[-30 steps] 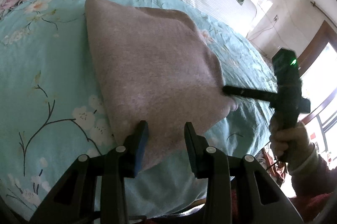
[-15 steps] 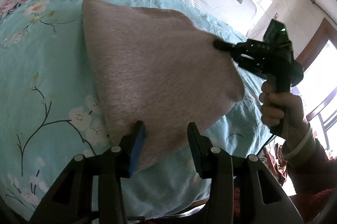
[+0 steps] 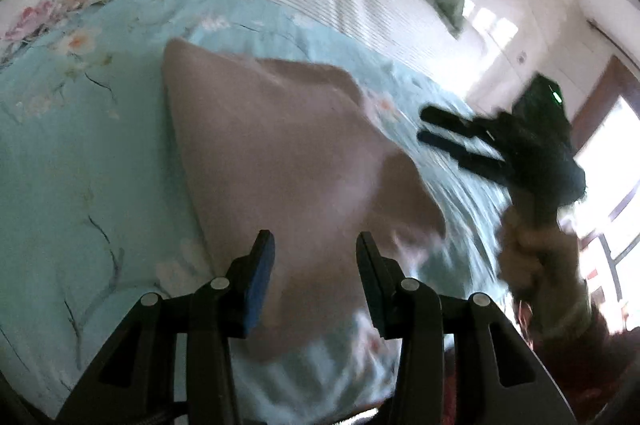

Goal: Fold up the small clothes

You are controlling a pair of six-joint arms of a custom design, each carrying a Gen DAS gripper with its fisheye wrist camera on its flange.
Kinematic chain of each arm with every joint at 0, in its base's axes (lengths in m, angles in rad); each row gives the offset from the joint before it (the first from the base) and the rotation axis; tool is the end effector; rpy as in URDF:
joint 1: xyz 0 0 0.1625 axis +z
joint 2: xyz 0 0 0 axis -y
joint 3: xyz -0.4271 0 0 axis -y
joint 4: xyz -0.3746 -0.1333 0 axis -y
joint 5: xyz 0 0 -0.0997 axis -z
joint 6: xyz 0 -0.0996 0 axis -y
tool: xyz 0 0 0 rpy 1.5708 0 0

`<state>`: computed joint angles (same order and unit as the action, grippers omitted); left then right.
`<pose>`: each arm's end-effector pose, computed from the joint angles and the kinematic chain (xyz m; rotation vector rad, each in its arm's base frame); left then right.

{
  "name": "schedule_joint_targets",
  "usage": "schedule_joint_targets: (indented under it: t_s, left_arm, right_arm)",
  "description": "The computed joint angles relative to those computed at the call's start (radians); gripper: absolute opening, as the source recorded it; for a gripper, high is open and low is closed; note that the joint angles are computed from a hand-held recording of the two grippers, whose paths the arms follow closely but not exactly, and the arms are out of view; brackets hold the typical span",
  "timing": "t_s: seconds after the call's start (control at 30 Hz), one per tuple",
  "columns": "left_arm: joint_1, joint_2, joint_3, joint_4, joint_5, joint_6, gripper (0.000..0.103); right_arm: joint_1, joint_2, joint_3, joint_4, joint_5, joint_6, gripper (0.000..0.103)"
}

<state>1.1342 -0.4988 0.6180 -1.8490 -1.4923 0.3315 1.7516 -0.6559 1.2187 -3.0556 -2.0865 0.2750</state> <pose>-0.2363 -0.8401 0.2400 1.1382 2.8422 -0.2499 0.2239 -0.7567 0.2502 -0.4489 -2.5046 1.3711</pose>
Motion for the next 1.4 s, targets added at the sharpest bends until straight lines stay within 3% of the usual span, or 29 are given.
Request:
schedule_joint_targets:
  t_s: [0.03,0.1,0.2,0.27,0.33,0.43,0.5,0.57,0.67,0.73,0.8,0.93,1.0,1.07,1.13,1.23,1.4]
  left_arm:
    - [0.002,0.022,-0.031,-0.005,0.012,-0.009,0.043]
    - [0.009,0.06,-0.088,0.027,0.029,-0.03,0.043]
    - [0.019,0.082,-0.111,0.061,0.052,-0.036,0.041]
    - [0.02,0.069,-0.073,0.039,0.067,-0.026,0.041]
    - [0.012,0.046,-0.028,0.003,0.085,-0.021,0.041]
    - [0.002,-0.009,0.05,-0.027,0.056,0.007,0.041]
    - [-0.002,-0.05,0.113,-0.027,0.034,0.027,0.041]
    - [0.0,-0.078,0.159,-0.005,0.031,0.039,0.041]
    - [-0.003,-0.129,0.295,-0.088,0.089,0.082,0.04]
    - [-0.007,-0.146,0.331,-0.126,0.097,0.09,0.041]
    - [-0.008,-0.142,0.32,-0.117,0.097,0.072,0.042]
    - [-0.008,-0.138,0.298,-0.094,0.092,0.039,0.042]
    - [-0.011,-0.144,0.295,-0.089,0.1,0.02,0.042]
    - [-0.018,-0.163,0.31,-0.108,0.118,-0.002,0.054]
    - [-0.027,-0.188,0.34,-0.162,0.166,-0.027,0.088]
    - [-0.043,-0.209,0.374,-0.23,0.286,-0.062,0.094]
    - [-0.069,-0.229,0.435,-0.27,0.471,-0.048,0.094]
  right_arm:
    - [-0.009,0.01,-0.011,0.012,0.069,0.02,0.05]
    - [-0.023,0.026,-0.021,0.046,0.099,0.062,0.05]
    - [-0.039,0.023,0.024,0.104,0.009,0.124,0.042]
    - [-0.044,0.013,0.069,0.094,-0.044,0.117,0.016]
    - [-0.05,-0.012,0.124,0.045,-0.036,0.105,0.014]
    - [-0.021,-0.036,0.149,0.03,-0.055,0.059,0.016]
    - [0.009,-0.036,0.148,0.027,-0.066,-0.01,0.018]
    - [0.027,-0.029,0.14,0.068,-0.078,-0.046,0.027]
    - [0.035,-0.01,0.136,0.185,-0.202,-0.027,0.027]
    - [0.03,-0.01,0.164,0.137,-0.209,-0.034,0.027]
    - [0.032,-0.012,0.158,0.166,-0.244,0.008,0.033]
    - [0.02,-0.058,0.232,0.087,-0.167,0.058,0.034]
    - [0.037,-0.058,0.234,0.066,-0.19,0.043,0.034]
    - [0.055,-0.061,0.235,0.042,-0.2,0.031,0.034]
    - [0.067,-0.073,0.241,0.034,-0.197,0.025,0.039]
    - [0.08,-0.076,0.232,0.054,-0.195,0.021,0.072]
    - [0.102,-0.073,0.23,0.103,-0.199,0.039,0.082]
